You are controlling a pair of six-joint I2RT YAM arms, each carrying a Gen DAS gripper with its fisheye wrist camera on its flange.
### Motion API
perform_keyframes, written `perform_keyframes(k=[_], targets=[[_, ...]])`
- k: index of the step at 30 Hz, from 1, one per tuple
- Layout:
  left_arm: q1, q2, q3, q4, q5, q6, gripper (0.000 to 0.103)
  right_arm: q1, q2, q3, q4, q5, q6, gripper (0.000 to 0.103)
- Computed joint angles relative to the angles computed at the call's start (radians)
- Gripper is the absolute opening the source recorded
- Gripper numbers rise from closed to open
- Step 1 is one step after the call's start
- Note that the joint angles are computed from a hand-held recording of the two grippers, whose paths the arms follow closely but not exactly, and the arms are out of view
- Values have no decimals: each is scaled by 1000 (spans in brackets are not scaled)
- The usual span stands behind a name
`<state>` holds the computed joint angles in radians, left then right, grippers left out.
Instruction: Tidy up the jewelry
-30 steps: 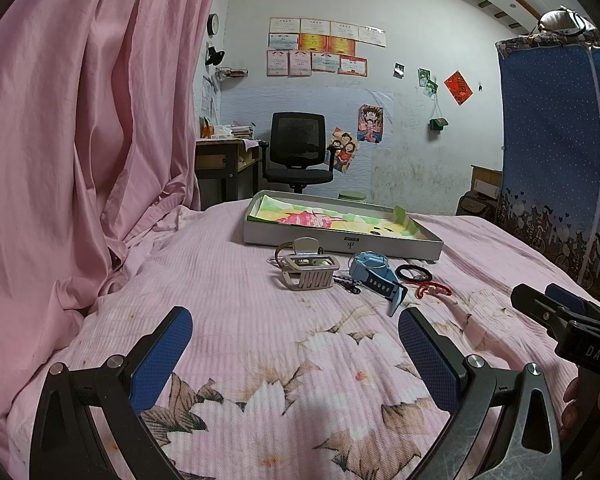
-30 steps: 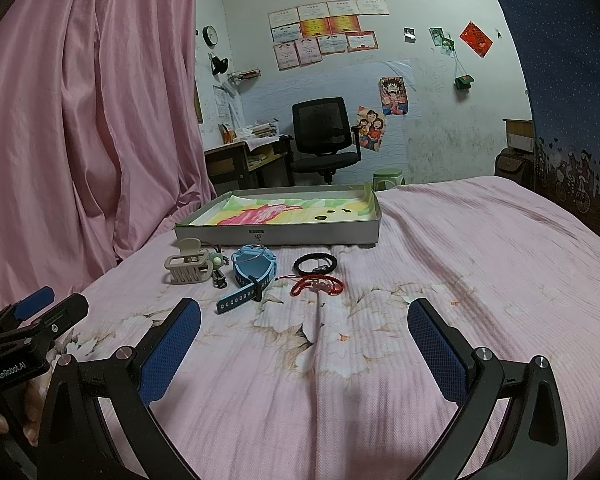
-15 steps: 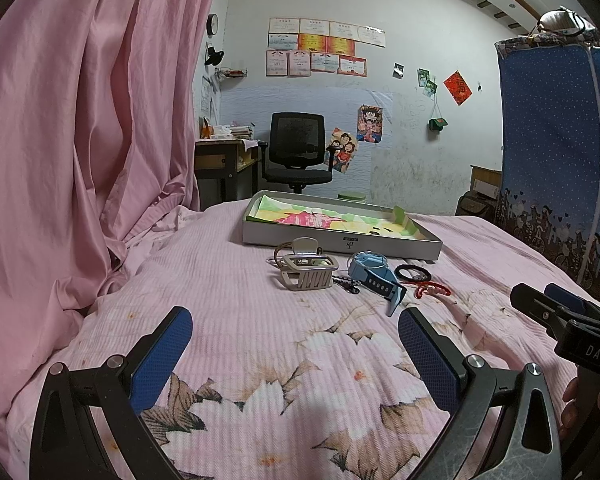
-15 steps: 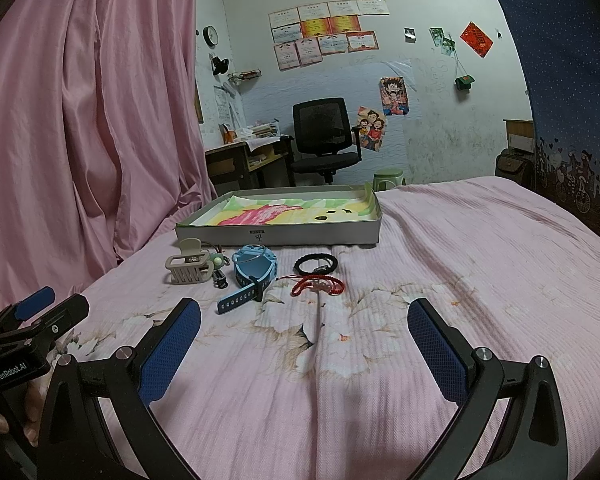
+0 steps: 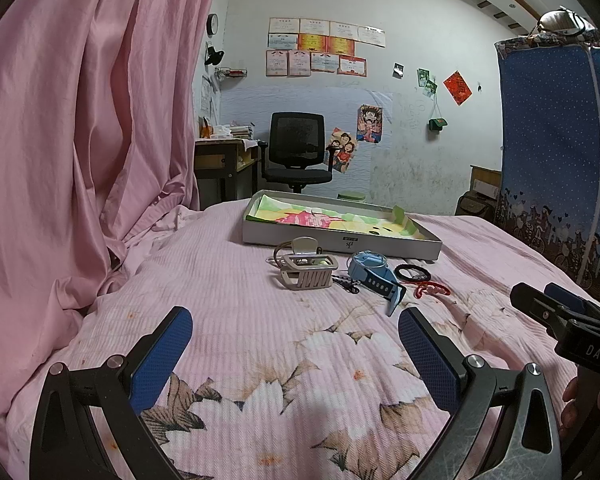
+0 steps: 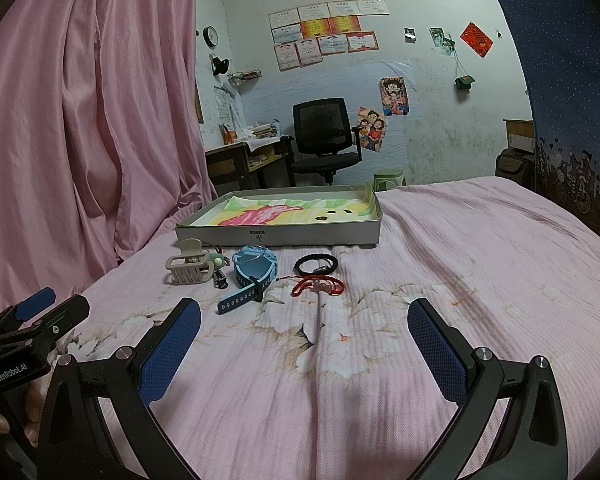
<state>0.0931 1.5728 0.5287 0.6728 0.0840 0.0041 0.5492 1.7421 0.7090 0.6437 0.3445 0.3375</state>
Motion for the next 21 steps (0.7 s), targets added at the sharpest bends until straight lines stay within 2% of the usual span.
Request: perform_keyframes(k=[13, 19, 21], targets=[[1, 1, 3, -6, -2, -2, 103, 0, -2, -1, -1, 1, 1, 102], [22, 5, 43, -56, 20, -5, 103, 0, -1, 0, -1, 0, 0, 102], [31, 8, 82, -106, 36, 3, 103, -2, -2, -1, 2, -4, -6, 102]])
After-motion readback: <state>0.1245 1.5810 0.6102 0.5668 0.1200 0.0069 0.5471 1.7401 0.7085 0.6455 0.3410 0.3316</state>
